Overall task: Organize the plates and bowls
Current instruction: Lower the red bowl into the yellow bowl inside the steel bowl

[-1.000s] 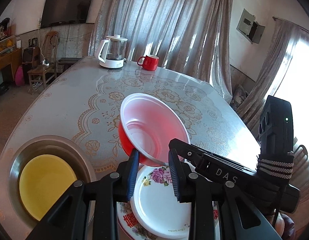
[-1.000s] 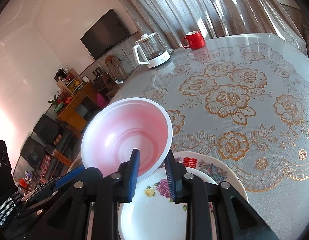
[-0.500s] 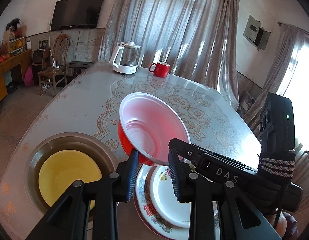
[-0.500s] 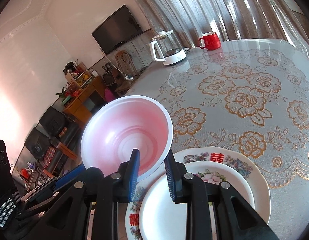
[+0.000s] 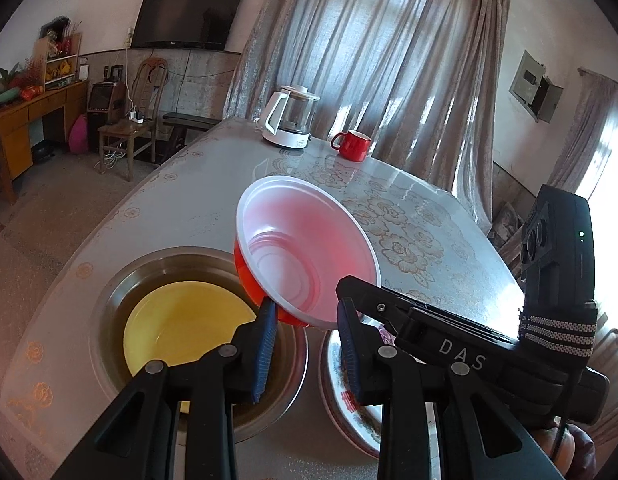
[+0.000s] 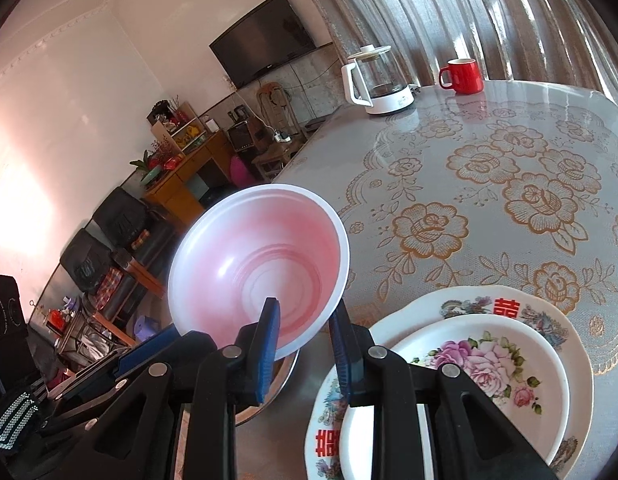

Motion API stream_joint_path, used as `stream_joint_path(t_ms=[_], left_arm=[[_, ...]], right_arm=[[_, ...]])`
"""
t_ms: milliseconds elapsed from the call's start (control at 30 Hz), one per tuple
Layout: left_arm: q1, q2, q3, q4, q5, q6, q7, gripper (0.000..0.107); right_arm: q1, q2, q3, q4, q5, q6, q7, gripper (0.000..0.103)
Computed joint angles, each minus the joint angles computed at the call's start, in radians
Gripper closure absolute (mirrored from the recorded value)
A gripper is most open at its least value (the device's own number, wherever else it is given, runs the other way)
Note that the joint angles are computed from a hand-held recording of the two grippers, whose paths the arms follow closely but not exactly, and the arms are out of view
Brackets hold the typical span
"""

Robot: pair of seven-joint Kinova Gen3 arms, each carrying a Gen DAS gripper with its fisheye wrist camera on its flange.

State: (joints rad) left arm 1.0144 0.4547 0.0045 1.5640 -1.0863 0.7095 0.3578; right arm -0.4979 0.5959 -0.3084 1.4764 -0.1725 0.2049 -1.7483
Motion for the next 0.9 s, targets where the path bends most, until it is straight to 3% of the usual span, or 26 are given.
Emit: stream_joint_path(t_ms=[167,367,533,900], left_arm=[[0.014,-0.049,-0.007,0.106,-0.061,-0.022,0.128,0.077],[-0.009,-0.096,0.036,0.209,-0.129,-0.001,0.269,0.077],[-0.052,-0.110,0.077,0.265,-0.158,-0.008,0.359,0.077],[-0.099,-0.107,0.110,0.308,-0.174,-0.029,0.421,0.077]], right_arm=[[-0.016,0.022,-0.017,-0.037,0.008,0.032,0.022,0.079],[-0.039,0.052,-0.031,-0.087,-0.001,0.085,0.056,0.081],[-0.096,0.092,0.012,-0.154,0.001,0.157,0.052,0.081],[-0.166,0.120,0.081,-0.205,0.026,0.232,0.010,0.081]])
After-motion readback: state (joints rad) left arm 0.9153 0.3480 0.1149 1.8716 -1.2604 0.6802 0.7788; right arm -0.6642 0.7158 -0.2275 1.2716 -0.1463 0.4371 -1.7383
